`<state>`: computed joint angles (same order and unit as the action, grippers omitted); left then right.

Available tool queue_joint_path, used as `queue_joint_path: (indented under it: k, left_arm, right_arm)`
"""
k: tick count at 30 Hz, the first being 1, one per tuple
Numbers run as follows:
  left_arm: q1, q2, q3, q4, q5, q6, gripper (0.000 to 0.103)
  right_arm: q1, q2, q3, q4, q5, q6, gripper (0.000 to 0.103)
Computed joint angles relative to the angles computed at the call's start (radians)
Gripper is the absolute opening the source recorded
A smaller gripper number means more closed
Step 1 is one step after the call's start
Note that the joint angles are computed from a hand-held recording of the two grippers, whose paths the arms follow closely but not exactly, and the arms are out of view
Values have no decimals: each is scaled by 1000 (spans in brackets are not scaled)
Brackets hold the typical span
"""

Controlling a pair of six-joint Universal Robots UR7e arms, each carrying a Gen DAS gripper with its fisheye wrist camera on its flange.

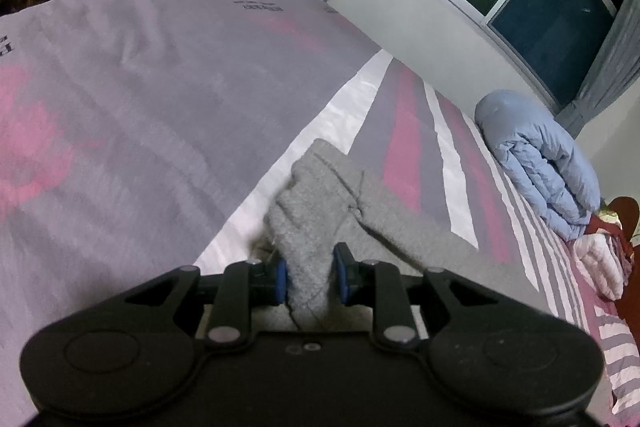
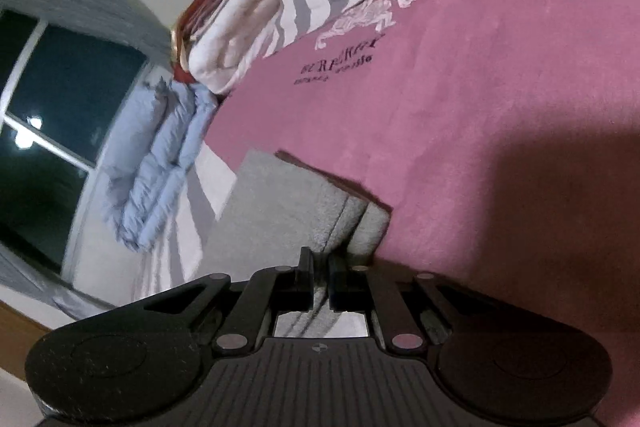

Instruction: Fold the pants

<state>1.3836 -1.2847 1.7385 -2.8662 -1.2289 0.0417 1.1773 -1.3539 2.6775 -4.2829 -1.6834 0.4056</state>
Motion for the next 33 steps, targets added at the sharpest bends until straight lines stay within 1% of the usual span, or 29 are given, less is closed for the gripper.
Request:
queue_joint_path:
  k: [3,5,6,7,8,9,10,12,13,14,15,17,18,19,21,22,23,25,27,28,29,30,31,32,33]
  left_arm:
    - [-2,3,0,-4,5,9,14]
    - [-3,3,6,-15,4,13,14]
    - [-3,4,7,-19,4,16,14]
    - [-2,5,7,-22,4,19,14]
    - [-2,6,6,-22,3,23,14]
    - [-2,7,2,-19,0,24,14]
    - [-2,8,-5,-14,-5,25,14]
    - [-8,14,-25,-5,-7,45,14]
    - [-12,16,-32,-8,-10,60,14]
    - [-17,15,-31,-24,-14,77,14]
    - [-26,14,-29,-33,-3,98,14]
    - [-43,19,-16,-36,57,144,14]
    - [-45,21,-12,-12,88,142,14]
    - [-43,19,-5,-6,100,141,14]
    - [-33,3,27,-48,73,133,14]
    - [-33,-2,37,-58,73,135,15]
    - [-36,-4,46,-70,82,150,20]
    - [-43,-5,58,-86,109,165,22]
    - [-49,-14,59,-75,117,139,25]
    - [-52,-17,62,-73,127,134,29]
    - [-58,-21,67,-74,148,140,38]
    - [-71,-22,74,-86,195,156,48]
    - [-86,-16,86,-123,257,181,76]
    - [-109,-4,105,-202,340,235,89]
    - [-125,0,122,-263,381,292,88]
  right_arm:
    - [-2,-24,0,46,-7,-18,6]
    - [3,-28,10,26,-7,-15,7]
    - [9,-23,10,14,-7,-28,7]
    - [10,-36,11,30,-11,-39,7]
    - [4,-43,11,57,-14,-31,6]
    - [-14,-47,20,53,8,-20,6]
    - [-14,-47,26,41,8,-14,6]
    - [19,-41,15,44,-30,-28,7]
    - [24,-43,13,51,-37,-31,7]
    - [14,-42,16,46,-24,-24,7]
    - [2,-38,19,40,-9,-19,6]
    - [-9,-25,22,24,3,-26,6]
    - [-9,-20,22,17,3,-23,6]
    - [-6,-17,21,14,-1,-17,6]
    - [1,-21,15,28,-13,-13,6]
    - [4,-28,14,40,-16,-14,6]
    - [4,-36,13,52,-15,-19,6]
    - [-12,-50,19,66,9,-28,6]
    - [-32,-60,26,70,39,-17,6]
    - [-32,-63,25,76,39,-13,6]
    - [-28,-65,23,82,33,-13,7]
    - [-23,-65,21,82,25,-11,7]
    - [-18,-65,21,82,18,-7,7]
    - [-10,-68,21,84,7,-2,7]
    - [-1,-69,24,78,-6,-1,14]
